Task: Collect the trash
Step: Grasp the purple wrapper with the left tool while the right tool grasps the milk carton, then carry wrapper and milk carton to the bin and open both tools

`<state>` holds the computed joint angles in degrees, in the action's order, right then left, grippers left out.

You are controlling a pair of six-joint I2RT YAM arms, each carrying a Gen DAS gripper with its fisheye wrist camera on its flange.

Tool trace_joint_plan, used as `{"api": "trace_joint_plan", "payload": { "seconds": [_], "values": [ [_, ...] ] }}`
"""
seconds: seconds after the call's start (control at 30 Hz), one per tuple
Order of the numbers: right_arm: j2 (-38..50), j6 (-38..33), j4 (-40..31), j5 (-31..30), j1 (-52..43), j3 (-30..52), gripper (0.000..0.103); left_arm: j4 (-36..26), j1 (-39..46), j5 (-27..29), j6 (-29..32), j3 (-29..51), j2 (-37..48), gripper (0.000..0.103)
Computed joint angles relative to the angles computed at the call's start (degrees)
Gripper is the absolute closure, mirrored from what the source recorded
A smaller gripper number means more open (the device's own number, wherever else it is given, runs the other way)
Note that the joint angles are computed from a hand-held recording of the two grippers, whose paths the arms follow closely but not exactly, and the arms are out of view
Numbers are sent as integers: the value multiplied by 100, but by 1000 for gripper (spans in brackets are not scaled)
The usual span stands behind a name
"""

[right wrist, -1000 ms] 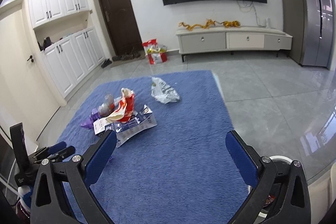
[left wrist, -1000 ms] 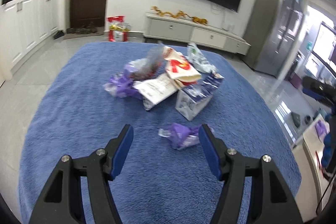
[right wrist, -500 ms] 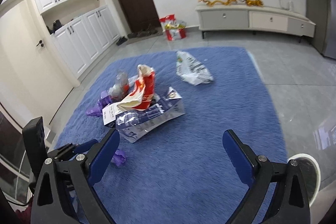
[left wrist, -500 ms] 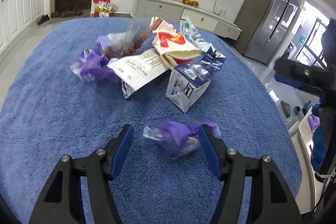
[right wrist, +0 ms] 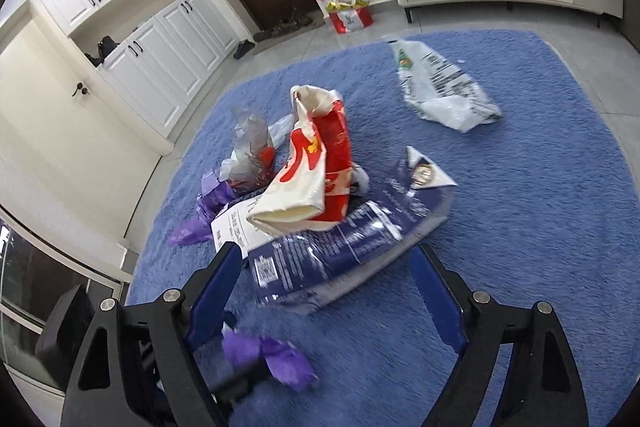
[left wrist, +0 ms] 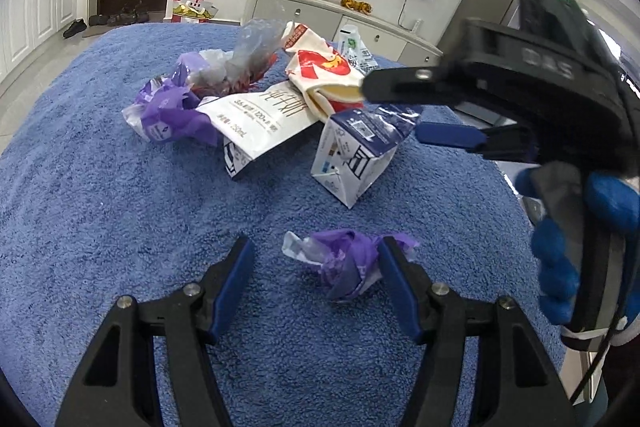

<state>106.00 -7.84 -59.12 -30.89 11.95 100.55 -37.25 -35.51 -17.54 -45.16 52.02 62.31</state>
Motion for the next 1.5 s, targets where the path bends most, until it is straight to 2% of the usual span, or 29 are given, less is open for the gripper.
{"api": "trace_joint_plan", "payload": {
  "seconds": [0.23,0.37,0.43,0.47,0.5,0.67,0.73,0.77,0.8,0.9,1.07,1.33,1.5],
  "values": [
    [290,364,77,646,380,189,18,11,-24,6,-63,-31,-61,41],
    [263,356,223,884,444,47,24,-45,-67,8,-84,-18,-112,41],
    [265,351,247,785,372,16,29,-57,-68,21,-62,-12,-124,43],
    [285,336,219,711,322,35,38,-51,-78,40,-41,-4,-119,46],
    [306,262,165,709,250,57,56,-38,-92,43,-30,0,-110,47],
    [355,70,38,162,-148,-50,57,101,-190,122,111,25,-43,67],
    [322,12,80,-117,-307,-172,57,111,-262,72,122,57,0,69],
    [312,-16,90,-271,-386,-211,60,107,-299,38,123,76,17,70],
    [289,-49,92,-341,-433,-254,67,109,-302,25,129,81,20,70],
    [179,-260,76,-553,-598,-382,68,41,-387,-126,90,123,47,71],
    [-108,-678,-7,-836,-916,-631,68,-467,-999,-949,-353,414,269,73],
    [-821,-1466,-363,-1373,-1850,-959,68,-802,-1576,-1264,-932,748,482,75],
    [-940,-2117,-870,-1678,-2741,-735,68,-933,-1820,-1393,-927,1250,841,75]
  ]
}}
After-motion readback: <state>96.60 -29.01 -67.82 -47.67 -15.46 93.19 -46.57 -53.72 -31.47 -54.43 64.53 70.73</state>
